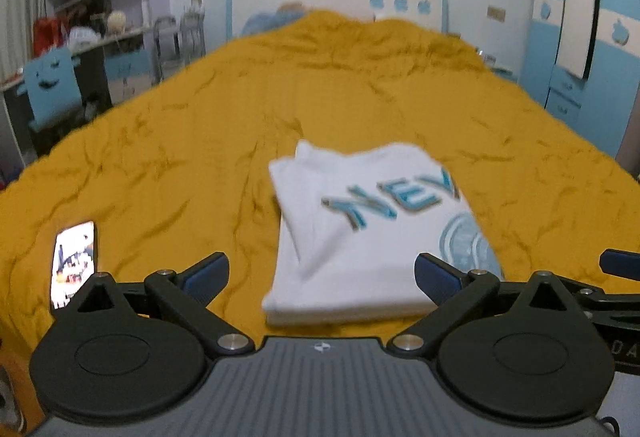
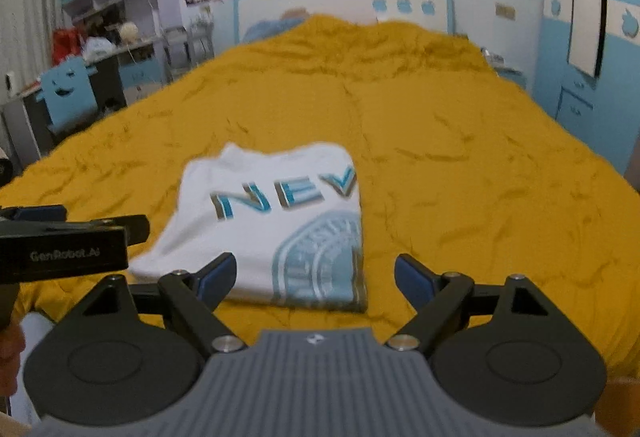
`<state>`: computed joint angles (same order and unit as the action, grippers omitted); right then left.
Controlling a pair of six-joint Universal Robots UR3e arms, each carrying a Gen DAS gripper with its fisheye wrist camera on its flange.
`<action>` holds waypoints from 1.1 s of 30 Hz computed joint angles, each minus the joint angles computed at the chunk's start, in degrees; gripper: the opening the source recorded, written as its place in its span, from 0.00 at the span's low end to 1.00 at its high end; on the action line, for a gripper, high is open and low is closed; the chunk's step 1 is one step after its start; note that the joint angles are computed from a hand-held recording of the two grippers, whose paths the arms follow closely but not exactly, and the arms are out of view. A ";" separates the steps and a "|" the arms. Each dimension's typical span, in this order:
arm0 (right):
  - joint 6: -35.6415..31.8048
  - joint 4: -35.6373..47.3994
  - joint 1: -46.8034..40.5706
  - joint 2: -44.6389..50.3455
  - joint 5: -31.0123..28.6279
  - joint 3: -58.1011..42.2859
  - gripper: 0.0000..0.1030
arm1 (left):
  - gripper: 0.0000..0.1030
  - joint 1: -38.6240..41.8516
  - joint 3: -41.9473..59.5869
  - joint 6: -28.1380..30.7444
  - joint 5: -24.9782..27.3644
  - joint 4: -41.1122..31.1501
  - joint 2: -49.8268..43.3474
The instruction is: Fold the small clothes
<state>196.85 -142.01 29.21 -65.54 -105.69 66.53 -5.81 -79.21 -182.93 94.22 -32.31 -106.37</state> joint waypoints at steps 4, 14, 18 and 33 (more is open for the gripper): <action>1.55 3.35 -0.57 1.17 0.45 -1.11 0.80 | 1.00 -1.08 -1.69 -2.05 0.58 -2.66 1.05; 2.70 9.31 -1.83 3.31 3.42 -3.74 0.80 | 1.00 -1.86 -0.35 -2.49 0.52 -7.52 0.43; 2.16 9.31 -1.72 3.13 3.19 -3.92 0.80 | 1.00 -1.71 -0.41 -2.40 0.36 -7.67 0.64; 2.29 8.86 -1.61 2.89 2.95 -3.53 0.80 | 1.00 -1.89 -0.23 -2.66 0.64 -8.01 0.58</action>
<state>199.14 -133.14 27.61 -62.65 -102.74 63.00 -7.70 -79.44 -185.60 94.86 -40.32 -105.79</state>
